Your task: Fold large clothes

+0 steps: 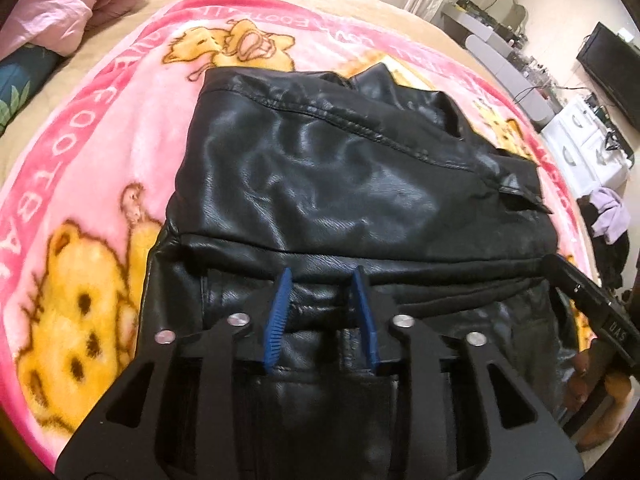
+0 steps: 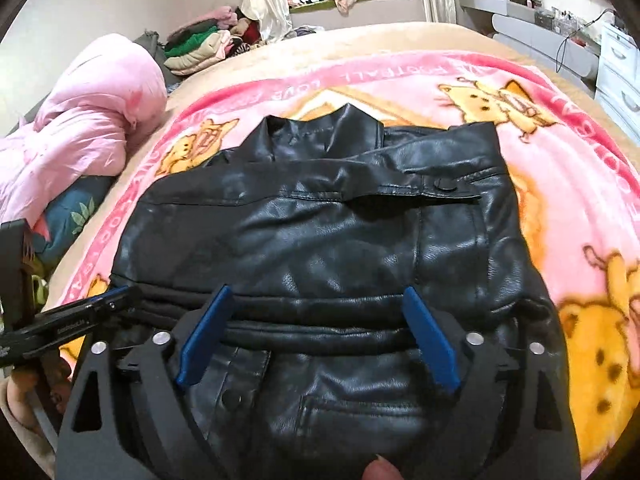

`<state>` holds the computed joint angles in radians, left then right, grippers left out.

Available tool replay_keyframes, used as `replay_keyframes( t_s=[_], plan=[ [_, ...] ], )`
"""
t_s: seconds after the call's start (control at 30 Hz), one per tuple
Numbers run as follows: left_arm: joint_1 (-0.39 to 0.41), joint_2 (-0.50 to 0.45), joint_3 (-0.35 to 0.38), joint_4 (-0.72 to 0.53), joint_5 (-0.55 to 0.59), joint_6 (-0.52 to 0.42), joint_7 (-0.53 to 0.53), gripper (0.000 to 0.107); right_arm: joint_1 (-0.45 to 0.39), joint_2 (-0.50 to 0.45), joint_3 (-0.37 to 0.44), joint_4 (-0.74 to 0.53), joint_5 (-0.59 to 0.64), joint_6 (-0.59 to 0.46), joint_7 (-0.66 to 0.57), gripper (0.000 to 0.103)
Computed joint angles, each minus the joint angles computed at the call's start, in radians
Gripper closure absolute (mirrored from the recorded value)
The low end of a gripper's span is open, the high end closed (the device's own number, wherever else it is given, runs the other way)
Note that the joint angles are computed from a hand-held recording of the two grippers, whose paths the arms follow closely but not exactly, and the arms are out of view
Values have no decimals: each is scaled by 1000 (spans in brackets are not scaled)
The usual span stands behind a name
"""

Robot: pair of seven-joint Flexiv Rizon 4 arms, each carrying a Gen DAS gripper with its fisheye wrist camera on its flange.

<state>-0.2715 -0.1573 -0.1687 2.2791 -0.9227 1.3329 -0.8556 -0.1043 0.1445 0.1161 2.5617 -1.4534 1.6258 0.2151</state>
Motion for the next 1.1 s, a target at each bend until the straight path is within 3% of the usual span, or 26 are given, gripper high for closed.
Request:
replay_keyframes(
  t_s=[0.23, 0.3, 0.47, 0.63, 0.93, 1.1],
  plan=[
    [-11, 34, 9, 20, 21, 12, -19, 54, -2, 66, 36, 34, 102, -26, -67, 7],
    [-16, 44, 11, 25, 14, 14, -18, 37, 4, 89, 53, 48, 167, -41, -109, 6],
    [-35, 76, 21, 40, -35, 14, 1, 20, -27, 120, 105, 57, 240, -31, -149, 5],
    [-55, 109, 41, 53, -36, 17, -5, 13, -42, 152, 159, 61, 320, -38, -202, 5],
    [-86, 161, 65, 81, -5, 32, -15, 13, 43, 237, 213, 85, 553, -134, -342, 5],
    [-112, 201, 80, 109, -47, 20, 13, 13, 124, 298, 228, 96, 681, -241, -424, 5]
  ],
)
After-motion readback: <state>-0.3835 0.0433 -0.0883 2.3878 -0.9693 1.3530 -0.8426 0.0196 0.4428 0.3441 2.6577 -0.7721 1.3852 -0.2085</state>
